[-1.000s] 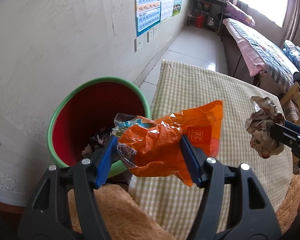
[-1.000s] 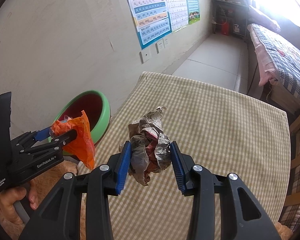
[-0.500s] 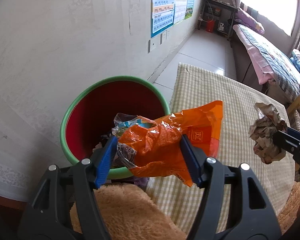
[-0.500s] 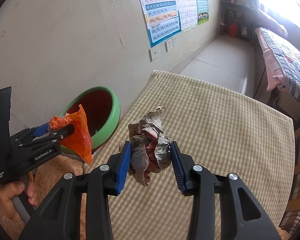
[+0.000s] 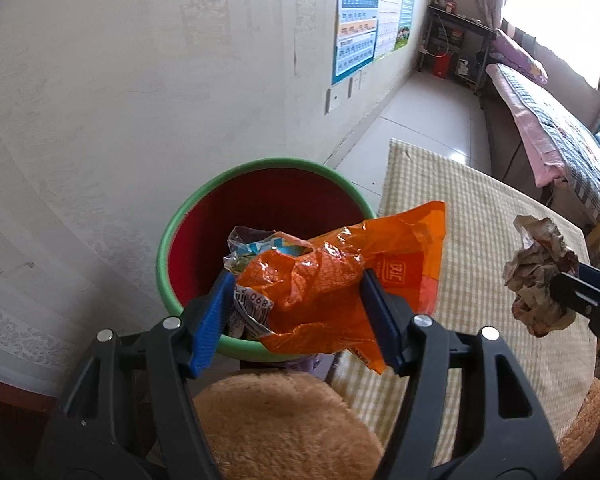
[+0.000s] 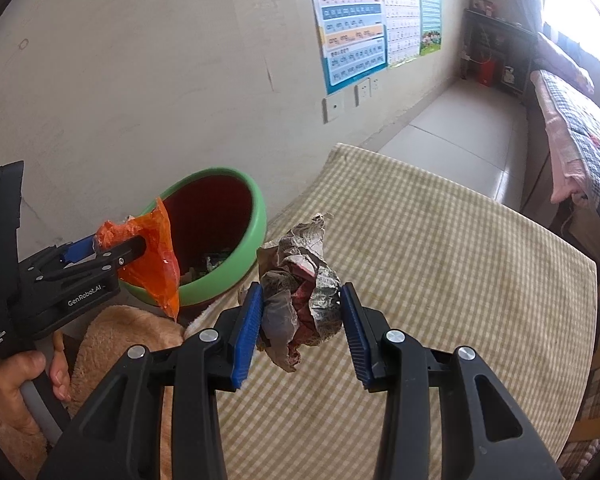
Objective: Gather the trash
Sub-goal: 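Lift the orange bag and paper ball and carry both toward the red bin, then hold the orange bag and paper ball above the red bin opening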
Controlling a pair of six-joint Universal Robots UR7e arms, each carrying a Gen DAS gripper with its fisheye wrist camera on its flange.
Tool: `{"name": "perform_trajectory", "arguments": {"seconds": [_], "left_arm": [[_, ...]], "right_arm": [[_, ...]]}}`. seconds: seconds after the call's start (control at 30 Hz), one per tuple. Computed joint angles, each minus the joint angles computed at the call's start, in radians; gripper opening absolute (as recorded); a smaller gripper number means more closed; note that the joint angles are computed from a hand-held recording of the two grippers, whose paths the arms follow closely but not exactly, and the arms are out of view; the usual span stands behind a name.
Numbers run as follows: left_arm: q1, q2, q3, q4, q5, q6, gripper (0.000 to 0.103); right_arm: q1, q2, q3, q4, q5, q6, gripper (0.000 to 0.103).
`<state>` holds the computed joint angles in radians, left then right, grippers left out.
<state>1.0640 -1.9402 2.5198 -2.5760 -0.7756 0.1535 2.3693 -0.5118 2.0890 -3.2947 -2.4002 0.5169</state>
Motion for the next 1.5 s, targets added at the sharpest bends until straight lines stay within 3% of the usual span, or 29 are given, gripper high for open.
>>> {"name": "perform_trajectory", "arguments": {"seconds": [0.57,1.07,1.5], "left_arm": [[0.064,0.024,-0.036,-0.073,0.003,0.055,0.062],[0.110,0.049,-0.043,-0.119,0.011,0.073,0.062],[0.117,0.102,-0.050,-0.195,0.060,0.130,0.062]], "right_arm": [[-0.004,0.063,-0.124,0.053,0.011,-0.087,0.039],[-0.010,0.095,-0.166,0.067,0.029,-0.098,0.039],[-0.022,0.118,-0.209,0.042,0.046,-0.118,0.039]]}}
